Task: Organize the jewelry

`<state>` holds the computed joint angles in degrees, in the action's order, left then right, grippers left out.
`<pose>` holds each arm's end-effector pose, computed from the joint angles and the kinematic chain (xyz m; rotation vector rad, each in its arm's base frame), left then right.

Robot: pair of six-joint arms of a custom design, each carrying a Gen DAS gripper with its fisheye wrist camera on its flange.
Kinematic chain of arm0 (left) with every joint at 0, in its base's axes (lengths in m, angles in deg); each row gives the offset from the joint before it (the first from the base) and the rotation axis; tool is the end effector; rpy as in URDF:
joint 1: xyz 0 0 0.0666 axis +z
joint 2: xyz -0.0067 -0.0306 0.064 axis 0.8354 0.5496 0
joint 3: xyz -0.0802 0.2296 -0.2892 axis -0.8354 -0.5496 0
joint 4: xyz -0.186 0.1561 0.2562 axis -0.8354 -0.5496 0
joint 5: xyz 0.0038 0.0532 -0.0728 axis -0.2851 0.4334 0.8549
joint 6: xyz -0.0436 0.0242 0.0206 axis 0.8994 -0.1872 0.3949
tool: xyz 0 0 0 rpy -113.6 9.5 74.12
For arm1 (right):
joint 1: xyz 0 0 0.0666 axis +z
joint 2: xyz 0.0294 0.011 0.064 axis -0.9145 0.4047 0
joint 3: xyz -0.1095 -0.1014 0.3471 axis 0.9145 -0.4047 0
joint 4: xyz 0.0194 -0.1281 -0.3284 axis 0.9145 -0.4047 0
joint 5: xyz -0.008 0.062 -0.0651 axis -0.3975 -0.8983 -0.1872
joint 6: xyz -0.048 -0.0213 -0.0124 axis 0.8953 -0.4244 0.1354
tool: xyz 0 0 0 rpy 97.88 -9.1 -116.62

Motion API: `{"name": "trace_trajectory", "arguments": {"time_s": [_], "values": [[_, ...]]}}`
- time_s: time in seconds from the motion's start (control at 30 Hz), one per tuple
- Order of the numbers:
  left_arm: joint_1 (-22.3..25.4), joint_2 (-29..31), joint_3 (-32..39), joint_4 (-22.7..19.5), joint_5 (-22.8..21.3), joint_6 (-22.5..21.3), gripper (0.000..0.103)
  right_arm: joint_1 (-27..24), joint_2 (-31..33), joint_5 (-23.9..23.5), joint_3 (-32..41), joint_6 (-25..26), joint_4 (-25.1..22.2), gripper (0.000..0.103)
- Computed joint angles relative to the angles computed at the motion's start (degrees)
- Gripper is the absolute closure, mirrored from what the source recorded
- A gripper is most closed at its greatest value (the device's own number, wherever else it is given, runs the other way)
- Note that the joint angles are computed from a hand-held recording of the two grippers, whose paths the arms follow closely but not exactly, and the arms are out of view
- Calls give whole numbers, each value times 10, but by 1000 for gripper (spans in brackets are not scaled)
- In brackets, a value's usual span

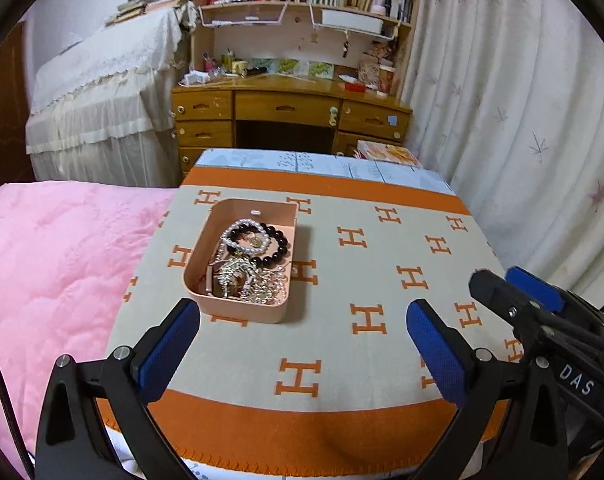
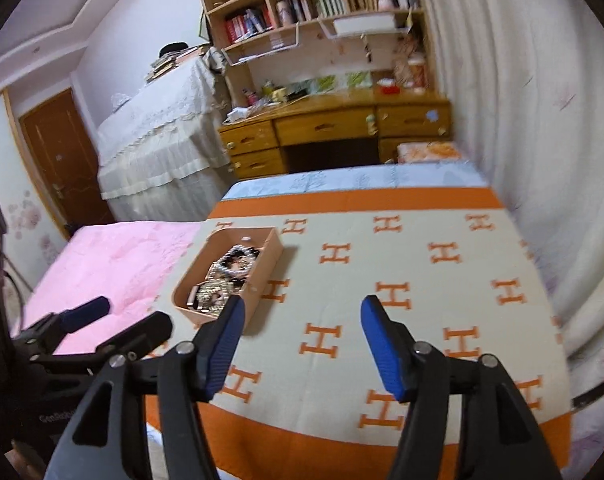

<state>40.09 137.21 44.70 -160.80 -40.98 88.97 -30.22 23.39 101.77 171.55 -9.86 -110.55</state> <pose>0.3315 -0.0987 0.6507 0.1257 2.3120 -0.2267 0.3154 0.2129 0.6534 0.0580 2.2546 0.2217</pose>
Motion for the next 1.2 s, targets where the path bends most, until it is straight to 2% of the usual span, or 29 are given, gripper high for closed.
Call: {"name": "trace_trajectory", "arguments": {"time_s": [0.23,0.33,0.57,1.2], "values": [[-15,-20,-7,4,-42,9,1,13,4,5,12,-25,-37,38],[-24,-22,-4,1,-56,8,1,23,10,28,25,-38,-61,38],[-25,-20,1,-8,-43,18,1,40,3,83,25,-42,-70,38],[-38,-15,14,-24,-94,28,1,39,2,76,26,-37,-63,38]]}}
